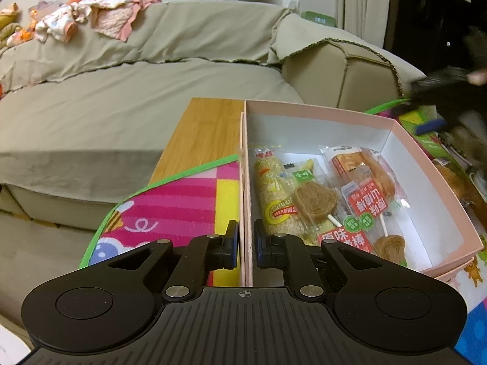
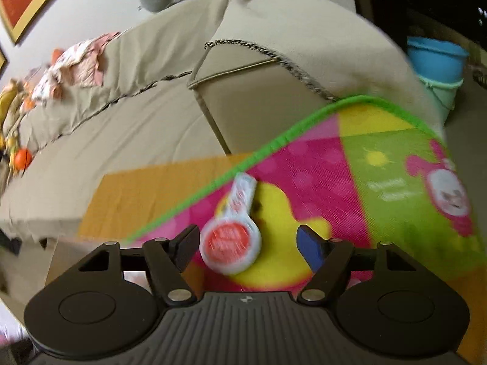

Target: Organize objects

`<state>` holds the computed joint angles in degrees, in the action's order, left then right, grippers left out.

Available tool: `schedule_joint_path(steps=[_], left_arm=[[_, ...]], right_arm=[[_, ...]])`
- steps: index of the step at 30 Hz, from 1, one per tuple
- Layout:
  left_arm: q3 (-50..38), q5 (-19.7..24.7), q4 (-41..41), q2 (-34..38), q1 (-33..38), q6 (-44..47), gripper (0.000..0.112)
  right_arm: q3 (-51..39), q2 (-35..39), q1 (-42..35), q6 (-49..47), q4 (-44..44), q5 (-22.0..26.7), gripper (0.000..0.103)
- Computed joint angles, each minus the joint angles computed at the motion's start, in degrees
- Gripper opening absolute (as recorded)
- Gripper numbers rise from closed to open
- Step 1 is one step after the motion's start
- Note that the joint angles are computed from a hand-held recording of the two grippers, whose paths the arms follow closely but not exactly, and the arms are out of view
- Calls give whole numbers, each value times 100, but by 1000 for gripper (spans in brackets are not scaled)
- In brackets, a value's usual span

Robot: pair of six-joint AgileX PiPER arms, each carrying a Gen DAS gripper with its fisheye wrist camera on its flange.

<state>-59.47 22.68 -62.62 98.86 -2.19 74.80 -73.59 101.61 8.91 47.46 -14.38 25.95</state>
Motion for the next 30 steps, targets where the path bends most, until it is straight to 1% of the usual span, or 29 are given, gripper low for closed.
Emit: schedule_joint_path(steps=[2, 4, 6, 7, 8, 9, 10, 12, 14, 18, 20, 21, 23, 25, 28, 30], left_arm=[[28, 28, -38, -17, 15, 52, 13], [46, 79, -66, -32, 52, 104, 13], [37, 146, -86, -28, 93, 127, 13], [39, 175, -112, -27, 111, 153, 13], [44, 194, -161, -22, 125, 202, 13], [48, 208, -213, -13, 142, 251, 13], [40, 210, -228, -1, 144, 243, 13], [64, 179, -322, 7, 137, 286, 13], [63, 201, -360, 15, 156, 286, 13], [72, 206, -371, 11, 164, 297, 13], [73, 213, -380, 10, 168, 303, 13], [63, 212, -365, 15, 164, 285, 13], [62, 205, -347, 12, 161, 262, 13], [85, 182, -343, -8, 155, 257, 13], [72, 163, -229, -20, 131, 158, 13], [70, 163, -182, -29, 127, 122, 13]], right_arm=[[-803, 659, 45, 118, -77, 324, 68], [-1711, 1387, 81, 334, -357, 775, 68], [-2437, 1920, 1, 21, -13, 1207, 54], [-2636, 2059, 8, -24, -16, 1371, 48], [-2651, 2055, 52, -80, -157, 1405, 34], [-2657, 2034, 67, -365, -94, 1484, 26], [-2546, 1946, 81, -552, -86, 1520, 26], [-2109, 1630, 101, -646, -133, 1499, 25], [-1415, 1095, 148, -634, -212, 1301, 24], [152, -464, 331, -434, -418, 714, 22], [821, -1302, 580, 4, -861, 638, 21], [1105, -1701, 789, 380, -1225, 702, 20], [1547, -2417, 1292, 1116, -1910, 977, 20], [1942, -3048, 1954, 1944, -2526, 1395, 19], [2375, -3700, 2845, 2712, -2803, 1933, 18], [2540, -3958, 3255, 2730, -2555, 2141, 18]])
